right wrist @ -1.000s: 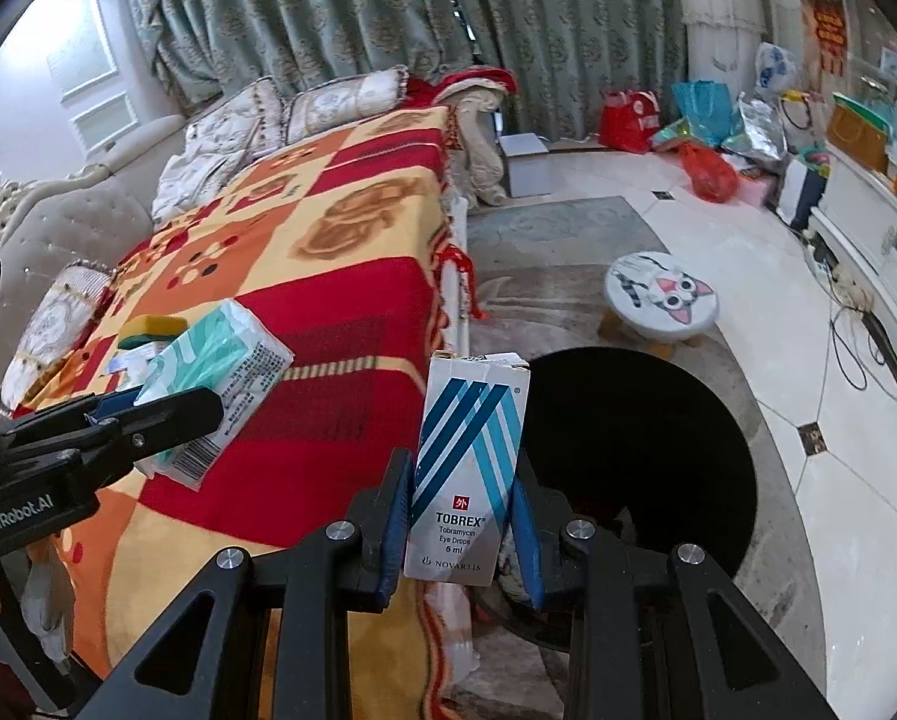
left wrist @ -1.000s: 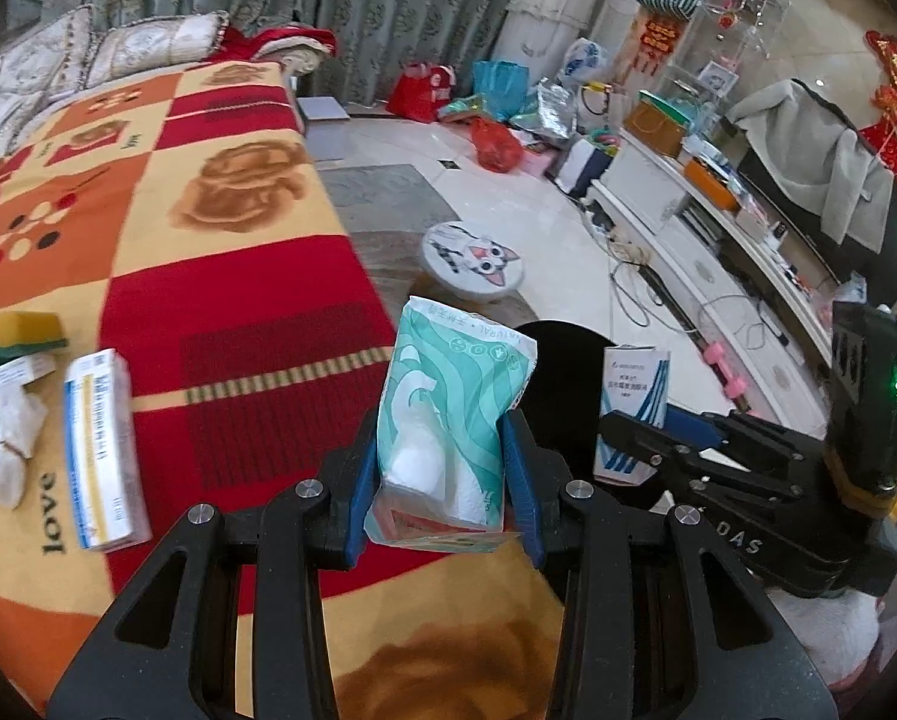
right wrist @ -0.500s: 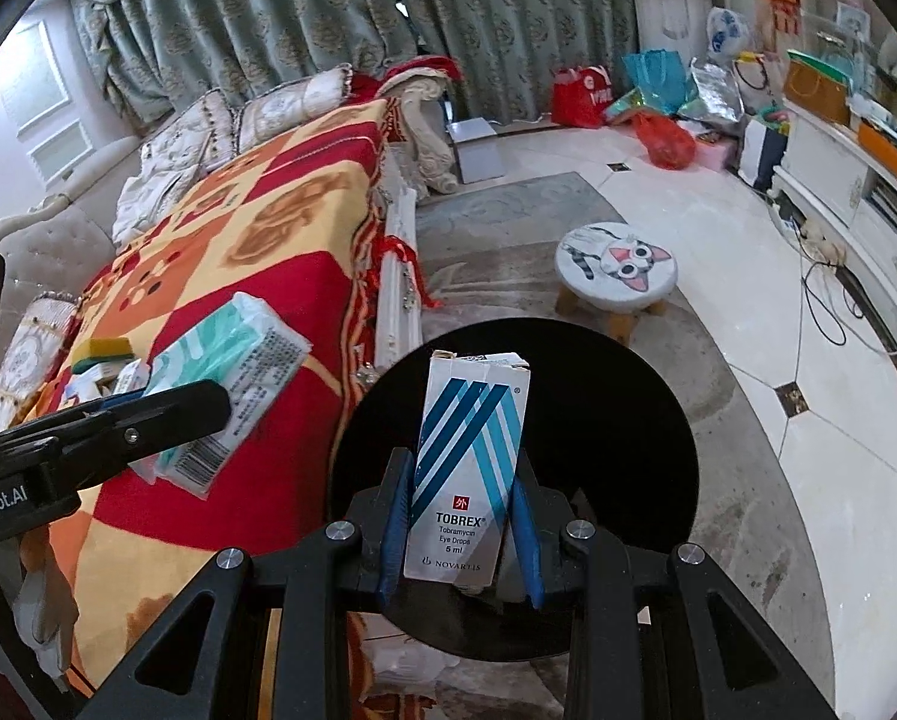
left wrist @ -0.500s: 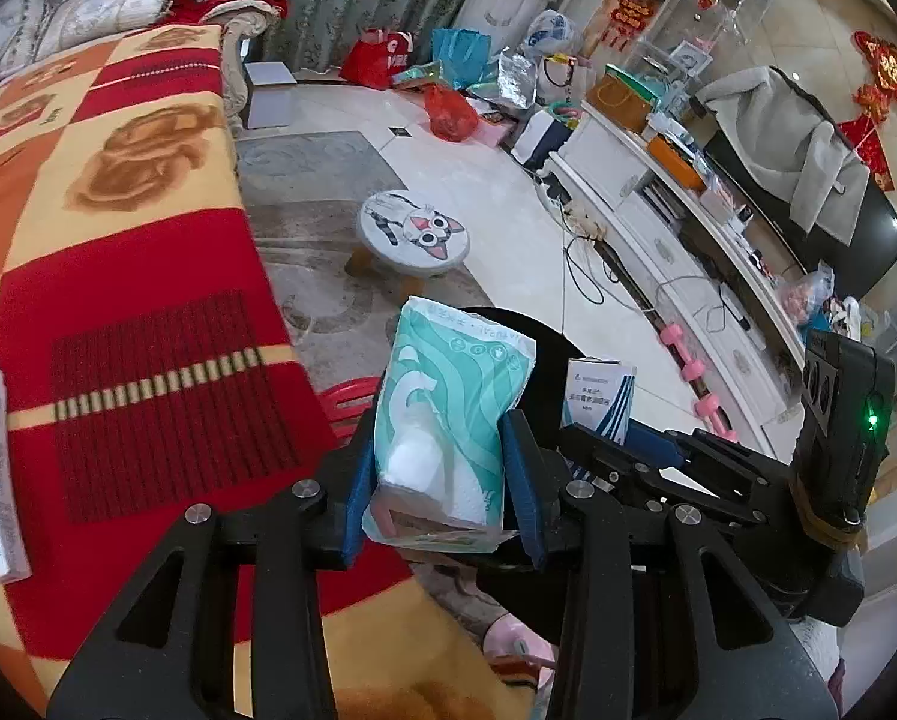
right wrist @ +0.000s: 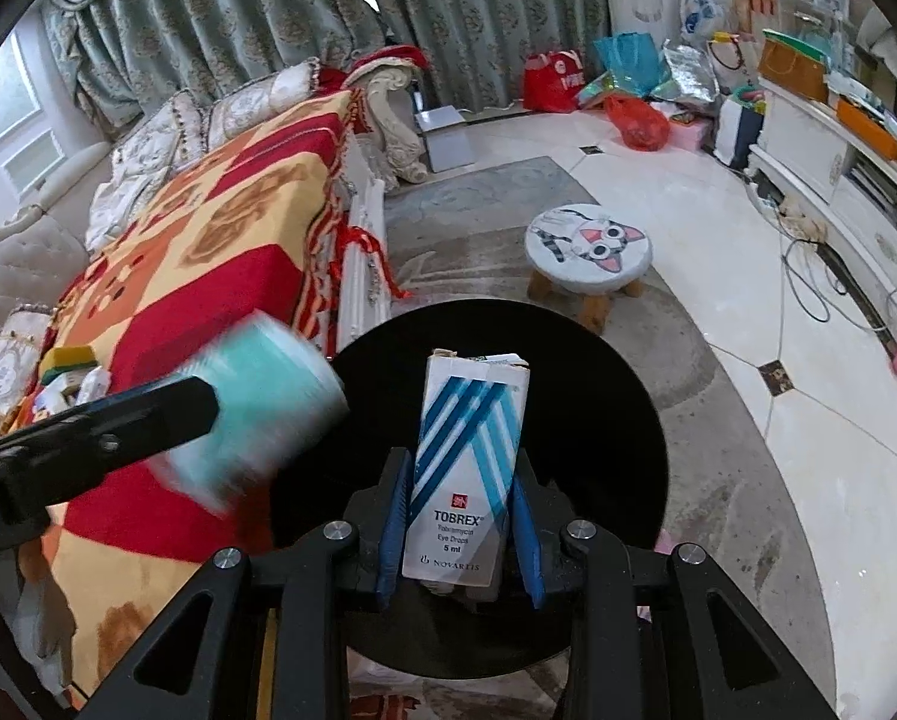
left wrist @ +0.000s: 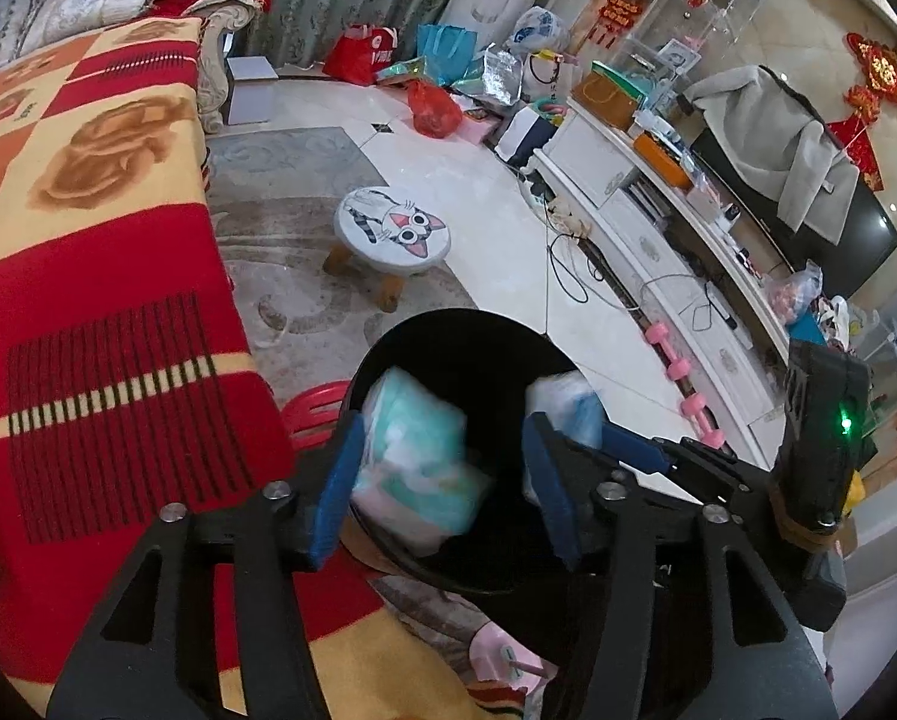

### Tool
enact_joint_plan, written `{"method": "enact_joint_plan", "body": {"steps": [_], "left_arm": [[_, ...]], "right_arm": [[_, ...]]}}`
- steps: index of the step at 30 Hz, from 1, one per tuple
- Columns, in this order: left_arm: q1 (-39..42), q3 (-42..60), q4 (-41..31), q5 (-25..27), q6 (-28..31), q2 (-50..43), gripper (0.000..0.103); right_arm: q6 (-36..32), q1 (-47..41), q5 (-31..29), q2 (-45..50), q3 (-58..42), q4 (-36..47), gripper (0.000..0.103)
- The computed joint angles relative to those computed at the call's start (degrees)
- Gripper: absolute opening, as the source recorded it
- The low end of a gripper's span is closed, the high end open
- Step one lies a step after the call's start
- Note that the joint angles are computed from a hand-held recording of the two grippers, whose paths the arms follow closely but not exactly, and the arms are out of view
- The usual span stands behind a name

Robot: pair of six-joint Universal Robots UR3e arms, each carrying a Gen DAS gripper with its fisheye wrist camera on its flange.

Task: Collect trash
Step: 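Move both open tools back over the bedspread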

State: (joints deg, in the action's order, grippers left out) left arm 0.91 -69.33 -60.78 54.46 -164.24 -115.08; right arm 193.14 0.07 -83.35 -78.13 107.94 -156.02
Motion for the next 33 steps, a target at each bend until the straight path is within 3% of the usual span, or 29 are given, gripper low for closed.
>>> {"method": "enact_joint_plan", "body": {"steps": [21, 33], "left_arm": [[6.5, -13.4, 6.0, 4.1, 3.7, 12.6, 0.057], [17.8, -23.2, 9.9, 4.8, 7.2, 22.4, 0.057]], "right_arm": [[2.5, 7.5, -2.4, 2.5, -6.6, 2.7, 0.049], [6.5, 17.4, -7.0, 8.8, -18.6, 2.5, 0.052]]}}
